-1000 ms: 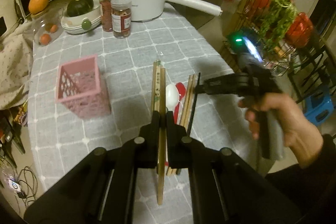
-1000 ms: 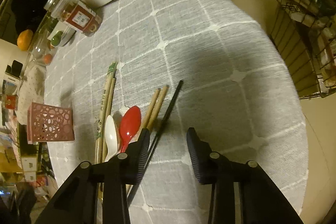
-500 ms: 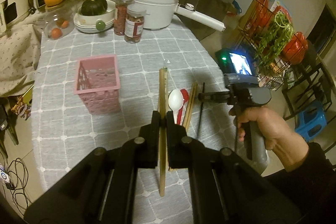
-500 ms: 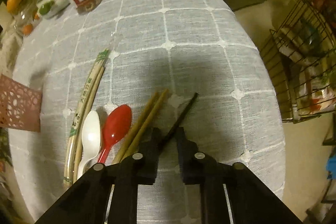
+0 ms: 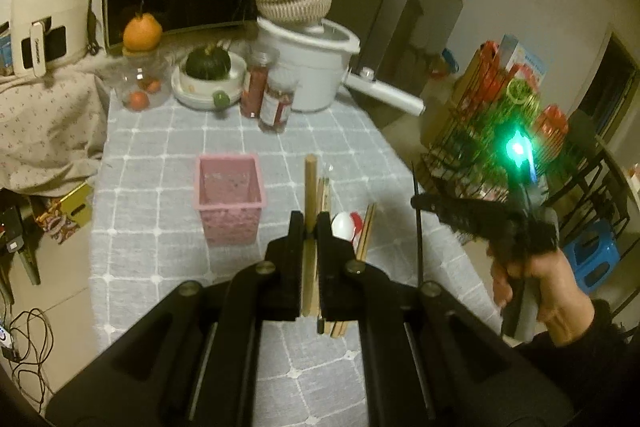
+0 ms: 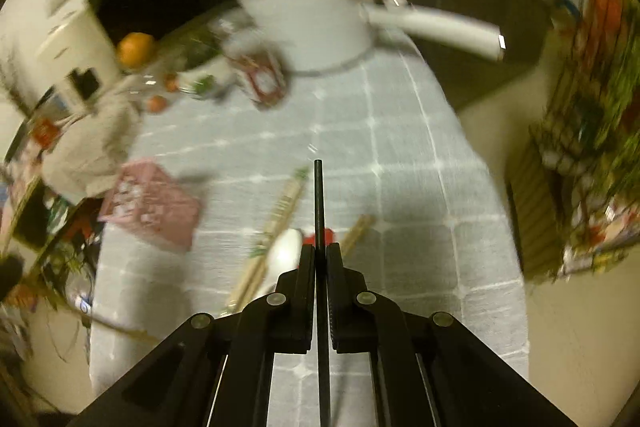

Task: Organize utensils
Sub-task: 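Grasp the black chopstick with the right tool while the left tool lifts the wooden chopstick, then carry both chopsticks over the pink basket and open both tools to drop them in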

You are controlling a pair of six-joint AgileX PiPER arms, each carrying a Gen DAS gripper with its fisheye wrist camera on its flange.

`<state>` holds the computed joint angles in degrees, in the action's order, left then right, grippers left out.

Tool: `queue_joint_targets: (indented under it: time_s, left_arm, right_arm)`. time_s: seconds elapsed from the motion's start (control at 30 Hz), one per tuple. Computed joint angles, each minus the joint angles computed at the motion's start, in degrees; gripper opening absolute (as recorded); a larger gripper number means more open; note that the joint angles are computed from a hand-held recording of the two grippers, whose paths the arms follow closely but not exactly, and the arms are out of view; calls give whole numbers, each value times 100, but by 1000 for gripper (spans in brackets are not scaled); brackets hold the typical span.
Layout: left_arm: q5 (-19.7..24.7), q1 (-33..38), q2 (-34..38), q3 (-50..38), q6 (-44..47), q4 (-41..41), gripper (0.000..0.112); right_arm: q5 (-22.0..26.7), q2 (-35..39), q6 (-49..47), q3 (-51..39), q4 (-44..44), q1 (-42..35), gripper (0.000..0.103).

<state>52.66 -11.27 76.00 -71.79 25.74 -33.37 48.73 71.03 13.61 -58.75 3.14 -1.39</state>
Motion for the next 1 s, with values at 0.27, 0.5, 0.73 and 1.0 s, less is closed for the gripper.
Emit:
queue_joint_targets:
  time_s: [0.27, 0.5, 0.73, 1.0]
  left_arm:
    - [-239, 445, -261, -118, 404, -750, 7]
    - [-591, 721, -218, -488, 460, -1046, 7]
    - [-1075, 465, 184, -1020, 23, -343, 7]
    - [-1089, 159, 1122, -1683, -670, 589, 7]
  right_arm:
    - [145, -850, 1342, -221, -1519, 1662, 5]
    - [75, -778, 1820, -938, -2073, 2304, 5]
    - [-58, -290, 1301, -1980, -1324, 2053, 5]
    - [-208, 161, 1299, -2505, -1245, 1979, 5]
